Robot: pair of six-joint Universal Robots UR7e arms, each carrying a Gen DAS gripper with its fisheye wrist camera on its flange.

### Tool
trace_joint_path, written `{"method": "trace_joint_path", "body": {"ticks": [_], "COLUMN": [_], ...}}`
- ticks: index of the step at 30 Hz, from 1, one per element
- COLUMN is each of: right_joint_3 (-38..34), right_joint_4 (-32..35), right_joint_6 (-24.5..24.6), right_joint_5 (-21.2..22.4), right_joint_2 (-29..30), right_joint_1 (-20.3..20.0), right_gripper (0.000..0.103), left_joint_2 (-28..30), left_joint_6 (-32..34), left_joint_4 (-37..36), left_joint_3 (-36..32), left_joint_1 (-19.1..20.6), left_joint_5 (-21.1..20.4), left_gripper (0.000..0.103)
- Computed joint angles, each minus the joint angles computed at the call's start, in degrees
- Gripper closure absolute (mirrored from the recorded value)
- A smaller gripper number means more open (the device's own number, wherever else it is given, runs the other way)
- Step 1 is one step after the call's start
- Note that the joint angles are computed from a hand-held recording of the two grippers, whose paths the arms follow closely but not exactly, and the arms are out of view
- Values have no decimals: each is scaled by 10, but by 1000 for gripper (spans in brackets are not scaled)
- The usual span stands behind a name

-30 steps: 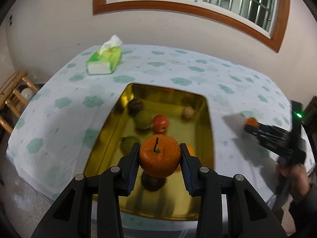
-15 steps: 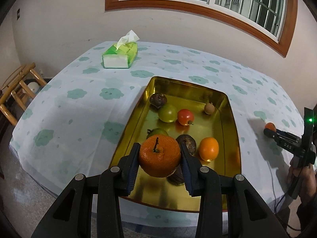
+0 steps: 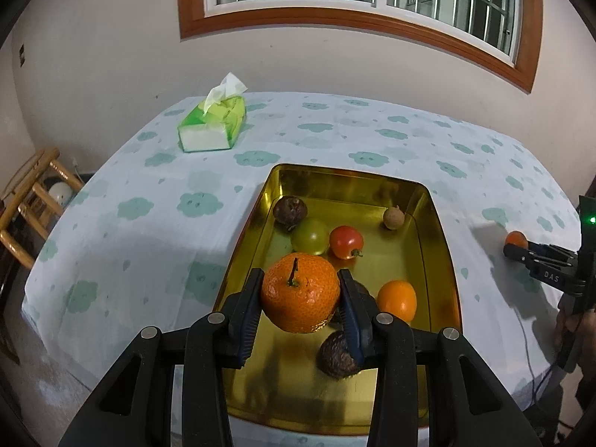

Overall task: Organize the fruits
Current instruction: 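Lower the orange into the tin and open left gripper while right holds orange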

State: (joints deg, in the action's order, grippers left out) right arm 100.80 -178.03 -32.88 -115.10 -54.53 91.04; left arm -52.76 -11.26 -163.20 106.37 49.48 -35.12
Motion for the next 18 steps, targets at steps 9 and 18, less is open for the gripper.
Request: {"method": "trace_joint_path", "body": {"ticks": [9,18], "right_joint_3": [0,0], "right_joint_4": [0,1], "right_joint_6": [0,0], "right_joint_5": [0,0], "right_joint_2": [0,0], "right_joint_1": [0,0], "right_gripper": [65,64], "left_joint_2": [22,38], "left_joint_6": [26,44], "left_joint_4": [3,11], "left_joint_3": [-24,-46], "left_joint_1": [8,16], "left_joint_5": [7,9], "left_gripper": [63,63]}}
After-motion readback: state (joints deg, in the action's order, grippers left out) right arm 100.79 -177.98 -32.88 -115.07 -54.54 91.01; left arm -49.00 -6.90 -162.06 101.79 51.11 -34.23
